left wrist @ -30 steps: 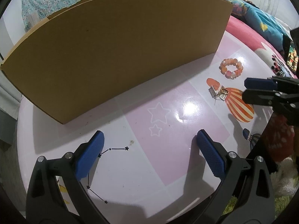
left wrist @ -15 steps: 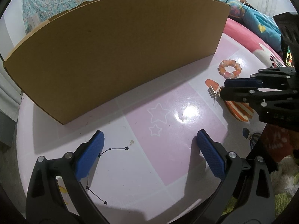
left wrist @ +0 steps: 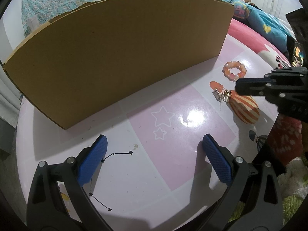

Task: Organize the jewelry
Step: 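Close the left gripper on the silver chain charm and lift it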

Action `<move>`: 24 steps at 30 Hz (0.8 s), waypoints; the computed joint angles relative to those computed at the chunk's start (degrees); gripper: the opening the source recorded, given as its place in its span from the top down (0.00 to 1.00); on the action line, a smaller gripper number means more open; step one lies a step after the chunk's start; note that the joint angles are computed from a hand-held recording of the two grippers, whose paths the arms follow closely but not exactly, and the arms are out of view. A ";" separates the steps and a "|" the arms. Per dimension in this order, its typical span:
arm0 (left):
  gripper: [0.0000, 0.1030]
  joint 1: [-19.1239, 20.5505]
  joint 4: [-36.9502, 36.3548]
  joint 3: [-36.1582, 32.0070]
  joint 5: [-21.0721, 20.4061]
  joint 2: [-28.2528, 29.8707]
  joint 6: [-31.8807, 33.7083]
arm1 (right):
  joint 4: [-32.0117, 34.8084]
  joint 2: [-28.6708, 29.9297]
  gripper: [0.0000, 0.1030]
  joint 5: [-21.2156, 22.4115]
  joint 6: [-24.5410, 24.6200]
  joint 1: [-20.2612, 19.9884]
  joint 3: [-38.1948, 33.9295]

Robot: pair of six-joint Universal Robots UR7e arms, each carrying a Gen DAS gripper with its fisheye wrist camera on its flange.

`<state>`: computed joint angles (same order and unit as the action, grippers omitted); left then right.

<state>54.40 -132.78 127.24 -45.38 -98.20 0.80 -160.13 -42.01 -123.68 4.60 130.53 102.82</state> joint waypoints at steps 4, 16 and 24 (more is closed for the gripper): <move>0.09 -0.50 -0.71 0.42 -1.36 -0.85 0.13 | -1.77 -1.34 0.97 0.06 0.33 0.07 1.74; 0.57 -2.86 -8.13 -0.18 -9.09 3.69 7.44 | -5.24 -2.46 0.95 2.24 0.07 -0.62 4.86; 0.77 -2.48 -4.57 -3.50 -9.35 8.03 6.12 | -7.88 -3.40 0.95 5.93 0.23 -2.43 6.75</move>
<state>51.92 -137.35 123.74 -54.73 -90.18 6.92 -168.02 -45.41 -117.76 4.83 128.10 109.57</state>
